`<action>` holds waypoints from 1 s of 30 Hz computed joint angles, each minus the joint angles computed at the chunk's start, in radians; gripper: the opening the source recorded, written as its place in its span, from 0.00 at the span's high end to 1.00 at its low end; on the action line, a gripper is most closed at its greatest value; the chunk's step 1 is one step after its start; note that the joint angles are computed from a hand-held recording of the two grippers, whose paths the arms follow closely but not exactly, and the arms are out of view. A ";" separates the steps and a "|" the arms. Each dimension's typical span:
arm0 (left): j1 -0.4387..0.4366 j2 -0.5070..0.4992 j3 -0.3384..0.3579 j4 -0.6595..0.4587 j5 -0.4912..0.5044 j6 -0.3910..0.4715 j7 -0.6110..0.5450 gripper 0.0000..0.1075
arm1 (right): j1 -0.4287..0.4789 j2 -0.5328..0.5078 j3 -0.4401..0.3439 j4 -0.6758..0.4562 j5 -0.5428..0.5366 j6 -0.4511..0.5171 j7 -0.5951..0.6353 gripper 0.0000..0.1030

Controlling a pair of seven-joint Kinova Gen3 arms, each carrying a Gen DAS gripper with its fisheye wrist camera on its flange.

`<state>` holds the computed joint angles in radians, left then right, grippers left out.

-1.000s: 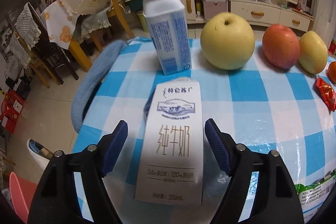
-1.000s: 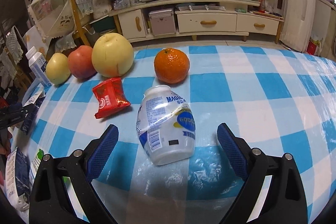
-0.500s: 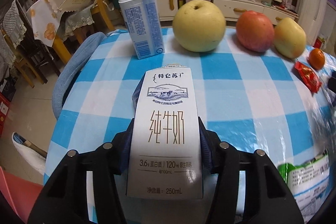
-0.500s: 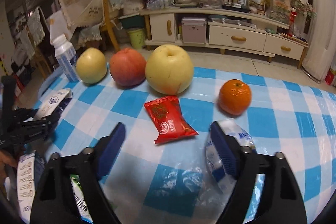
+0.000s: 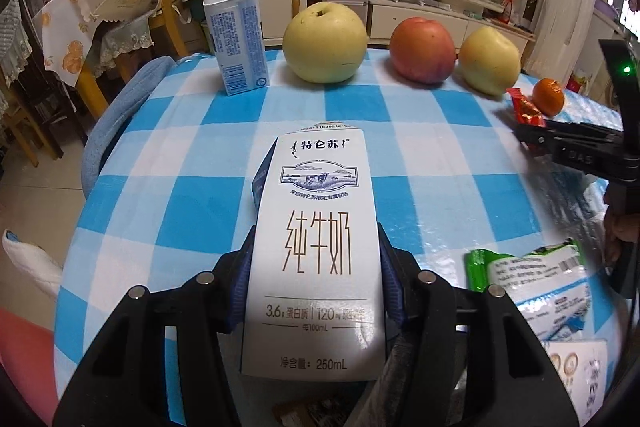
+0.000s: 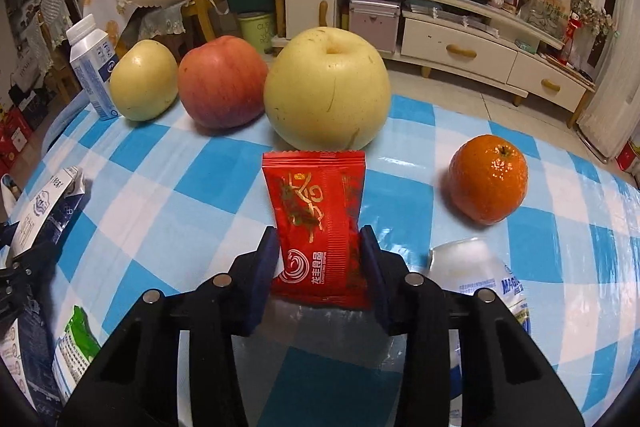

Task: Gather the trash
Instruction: 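Carry the milk carton and red packet to the pink bucket and release inside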

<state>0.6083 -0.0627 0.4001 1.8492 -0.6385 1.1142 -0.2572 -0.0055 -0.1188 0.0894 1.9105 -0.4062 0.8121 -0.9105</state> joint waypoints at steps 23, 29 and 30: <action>-0.151 -0.309 0.243 0.094 0.197 0.008 0.132 0.49 | 0.170 -0.211 0.303 0.047 -0.249 0.468 0.105 0.71; -0.207 -0.384 0.309 0.086 0.259 0.020 0.110 0.49 | 0.170 -0.319 0.375 0.058 -0.241 0.586 0.066 0.71; -0.214 -0.396 0.313 0.084 0.269 0.020 0.099 0.49 | 0.166 -0.340 0.383 0.060 -0.234 0.604 0.056 0.71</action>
